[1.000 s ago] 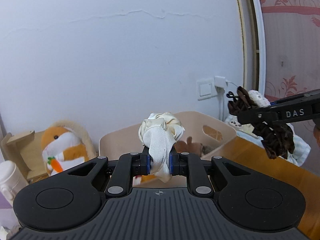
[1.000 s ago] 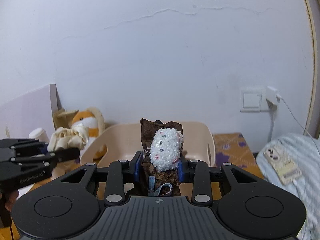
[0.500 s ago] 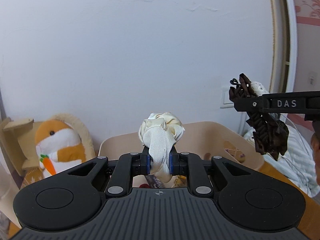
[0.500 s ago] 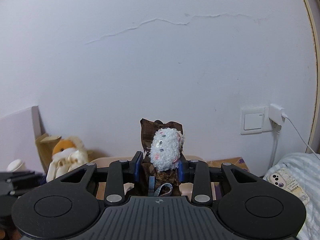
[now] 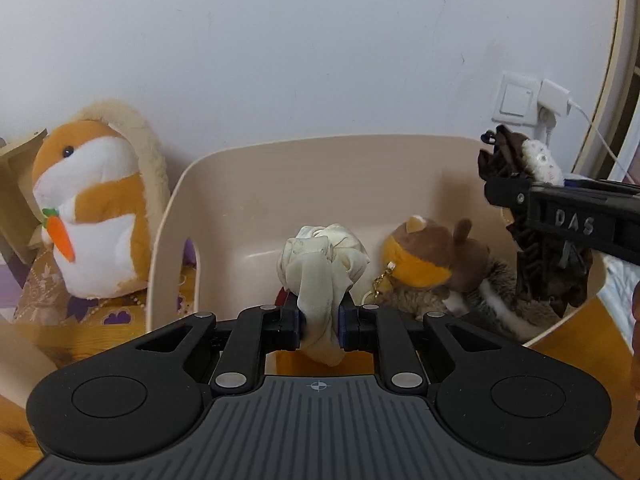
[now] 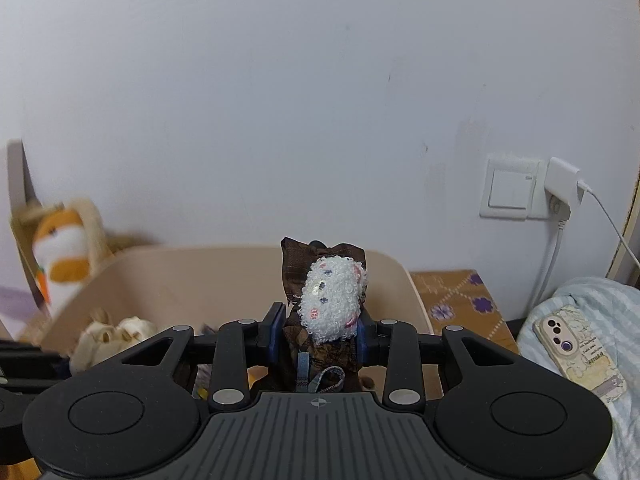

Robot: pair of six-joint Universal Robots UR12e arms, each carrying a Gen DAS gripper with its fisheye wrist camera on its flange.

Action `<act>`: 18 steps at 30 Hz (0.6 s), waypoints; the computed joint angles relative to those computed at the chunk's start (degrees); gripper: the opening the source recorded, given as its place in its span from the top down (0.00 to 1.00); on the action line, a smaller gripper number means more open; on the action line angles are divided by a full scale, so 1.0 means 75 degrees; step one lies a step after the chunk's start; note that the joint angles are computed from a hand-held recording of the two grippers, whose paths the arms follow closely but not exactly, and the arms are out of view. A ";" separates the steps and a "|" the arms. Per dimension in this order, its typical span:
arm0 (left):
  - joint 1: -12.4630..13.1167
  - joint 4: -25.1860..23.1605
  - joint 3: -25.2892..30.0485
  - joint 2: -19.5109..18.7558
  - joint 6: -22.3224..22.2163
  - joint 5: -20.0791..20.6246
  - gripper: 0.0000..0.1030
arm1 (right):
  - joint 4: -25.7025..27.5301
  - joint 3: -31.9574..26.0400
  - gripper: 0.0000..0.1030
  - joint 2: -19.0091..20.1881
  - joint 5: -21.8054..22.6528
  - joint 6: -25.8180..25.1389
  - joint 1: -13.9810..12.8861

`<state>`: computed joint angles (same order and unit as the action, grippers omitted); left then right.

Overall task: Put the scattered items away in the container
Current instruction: 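Open the left tool to drop the scrunchie while the right tool releases the pouch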

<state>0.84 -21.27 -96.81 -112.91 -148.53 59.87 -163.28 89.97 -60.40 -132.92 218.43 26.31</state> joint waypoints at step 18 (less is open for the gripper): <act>-0.0002 0.0562 -0.0194 0.0024 -0.0055 0.0150 0.27 | -0.0527 0.0279 0.36 -0.0017 -0.0387 -0.0429 0.0146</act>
